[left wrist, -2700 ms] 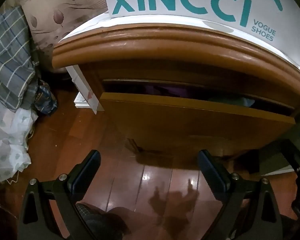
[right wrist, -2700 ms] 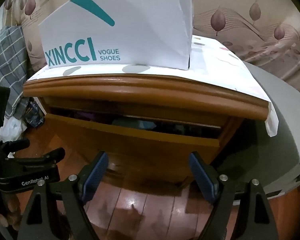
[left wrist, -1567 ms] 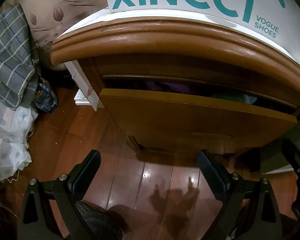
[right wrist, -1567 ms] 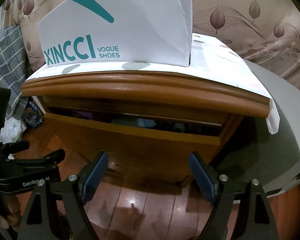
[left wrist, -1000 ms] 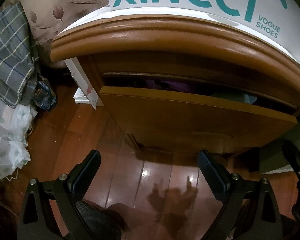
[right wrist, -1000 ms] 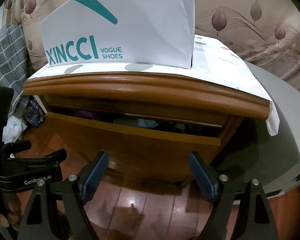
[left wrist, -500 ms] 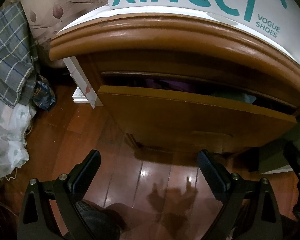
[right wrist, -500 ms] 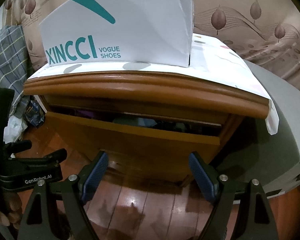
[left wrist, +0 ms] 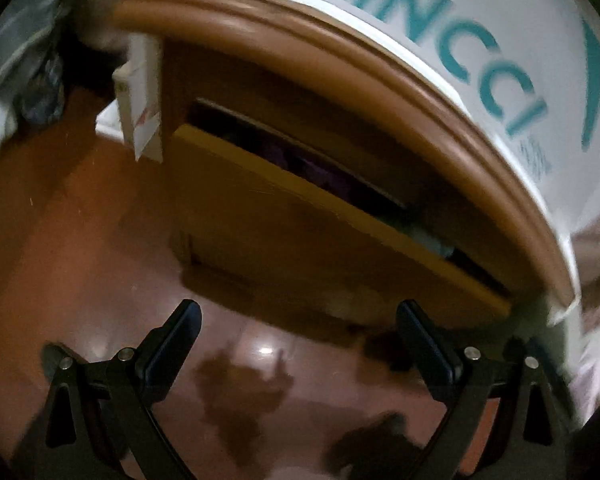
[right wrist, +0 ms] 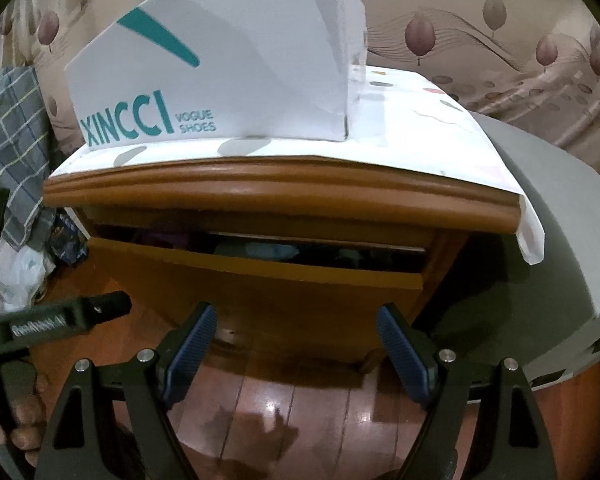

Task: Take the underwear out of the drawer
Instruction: 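Hook the left gripper on the drawer front and pull it open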

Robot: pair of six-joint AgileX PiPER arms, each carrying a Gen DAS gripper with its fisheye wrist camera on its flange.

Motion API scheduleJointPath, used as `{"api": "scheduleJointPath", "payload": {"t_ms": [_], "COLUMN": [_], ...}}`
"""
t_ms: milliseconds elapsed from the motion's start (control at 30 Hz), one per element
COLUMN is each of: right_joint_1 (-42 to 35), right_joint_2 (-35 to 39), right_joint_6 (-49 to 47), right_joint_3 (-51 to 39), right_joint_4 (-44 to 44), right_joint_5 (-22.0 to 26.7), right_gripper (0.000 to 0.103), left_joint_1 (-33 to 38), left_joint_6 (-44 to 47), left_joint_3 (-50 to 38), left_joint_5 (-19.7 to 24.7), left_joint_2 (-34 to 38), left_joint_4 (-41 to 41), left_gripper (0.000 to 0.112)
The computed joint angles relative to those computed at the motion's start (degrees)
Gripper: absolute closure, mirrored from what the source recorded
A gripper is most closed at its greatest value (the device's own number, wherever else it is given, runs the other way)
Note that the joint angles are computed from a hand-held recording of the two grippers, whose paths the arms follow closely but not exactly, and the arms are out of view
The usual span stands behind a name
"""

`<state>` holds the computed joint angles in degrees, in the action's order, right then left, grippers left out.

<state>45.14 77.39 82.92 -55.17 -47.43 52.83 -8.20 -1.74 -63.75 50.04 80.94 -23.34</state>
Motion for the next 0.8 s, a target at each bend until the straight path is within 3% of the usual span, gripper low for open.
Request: {"api": "scheduleJointPath", "payload": {"t_ms": [233,433,800], "right_joint_1": [-0.9,-2.4,-3.8], "right_joint_2": [-2.4,-3.3,-3.9], "right_joint_6": [1.0,-0.7,-1.3], "right_joint_3": [1.6,1.7,2.4], "right_joint_4": [-0.1,2.0,3.5], "right_joint_5": [-2.1,-3.1,-5.3], "right_gripper": [0.018,0.018,0.018], "left_joint_1": [5.3,6.6,9.3], "left_joint_6": [-0.1,-1.8,4.7], "left_joint_3": [1.6,1.1,4.8], "left_joint_5": [-4.7,-6.9,-12.3], "left_joint_2": [2.7,6.1,10.3], "left_joint_4": [-11.2,-15.0,-29.3], "left_gripper": [0.015,0.015,0.014]}}
